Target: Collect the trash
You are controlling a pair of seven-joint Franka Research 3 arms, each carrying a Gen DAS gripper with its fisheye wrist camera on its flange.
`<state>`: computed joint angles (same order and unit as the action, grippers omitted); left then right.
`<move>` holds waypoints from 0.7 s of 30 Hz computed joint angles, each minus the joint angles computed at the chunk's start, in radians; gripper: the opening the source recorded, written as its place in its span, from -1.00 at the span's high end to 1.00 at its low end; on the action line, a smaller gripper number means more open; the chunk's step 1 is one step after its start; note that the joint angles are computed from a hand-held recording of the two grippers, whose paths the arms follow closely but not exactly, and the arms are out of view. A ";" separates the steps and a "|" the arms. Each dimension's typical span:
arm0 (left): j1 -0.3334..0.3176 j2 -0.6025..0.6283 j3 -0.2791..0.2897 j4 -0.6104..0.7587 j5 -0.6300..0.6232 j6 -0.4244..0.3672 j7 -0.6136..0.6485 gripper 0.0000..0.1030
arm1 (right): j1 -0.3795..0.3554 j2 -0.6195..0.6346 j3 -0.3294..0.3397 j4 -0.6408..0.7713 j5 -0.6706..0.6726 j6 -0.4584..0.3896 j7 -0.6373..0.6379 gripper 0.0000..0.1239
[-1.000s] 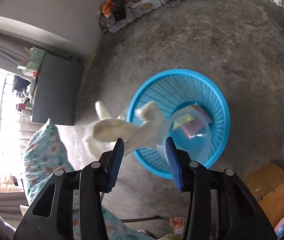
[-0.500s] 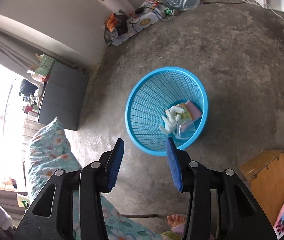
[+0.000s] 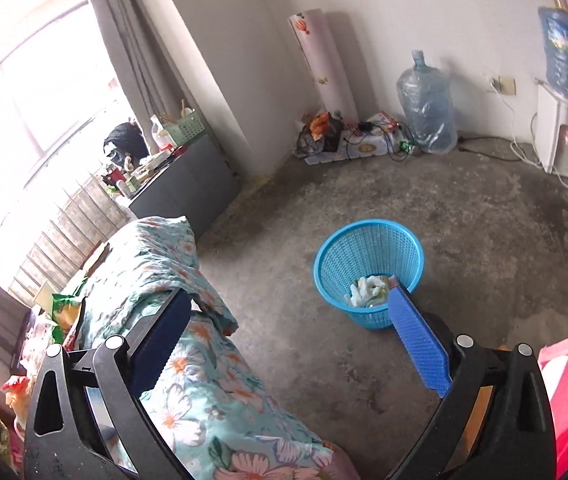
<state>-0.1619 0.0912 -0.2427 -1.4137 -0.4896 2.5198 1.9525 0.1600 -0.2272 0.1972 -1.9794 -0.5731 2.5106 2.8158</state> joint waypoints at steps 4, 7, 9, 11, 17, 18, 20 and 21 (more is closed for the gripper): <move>0.015 -0.182 0.052 -0.215 -0.057 0.037 0.002 -0.62 | 0.013 -0.007 0.026 0.022 -0.054 -0.002 -0.011 -0.53; 0.000 -0.294 0.102 -0.345 -0.061 0.059 -0.024 -0.62 | 0.023 -0.014 0.038 0.029 -0.069 0.008 -0.007 -0.53; -0.015 -0.361 0.130 -0.423 -0.057 0.086 -0.036 -0.62 | 0.033 -0.021 0.048 0.032 -0.072 0.020 0.001 -0.53; -0.035 -0.399 0.159 -0.467 -0.059 0.105 -0.044 -0.62 | 0.041 -0.022 0.054 0.038 -0.067 0.029 -0.010 -0.53; -0.104 -0.443 0.232 -0.514 -0.064 0.117 -0.041 -0.62 | 0.062 -0.009 0.065 0.058 -0.040 0.055 -0.056 -0.53; -0.110 -0.441 0.237 -0.514 -0.061 0.115 -0.039 -0.62 | 0.065 -0.002 0.064 0.065 -0.035 0.057 -0.063 -0.53; -0.113 -0.429 0.237 -0.503 -0.047 0.107 -0.049 -0.62 | 0.073 0.011 0.061 0.077 -0.024 0.060 -0.074 -0.53; -0.115 -0.422 0.238 -0.495 -0.045 0.105 -0.051 -0.62 | 0.078 0.015 0.063 0.084 -0.020 0.053 -0.073 -0.53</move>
<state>-0.2770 -0.3306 -0.0051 -1.9092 -0.5350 2.6243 1.9017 0.2381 -0.2126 0.2600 -1.8959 -0.5932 2.5640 2.7424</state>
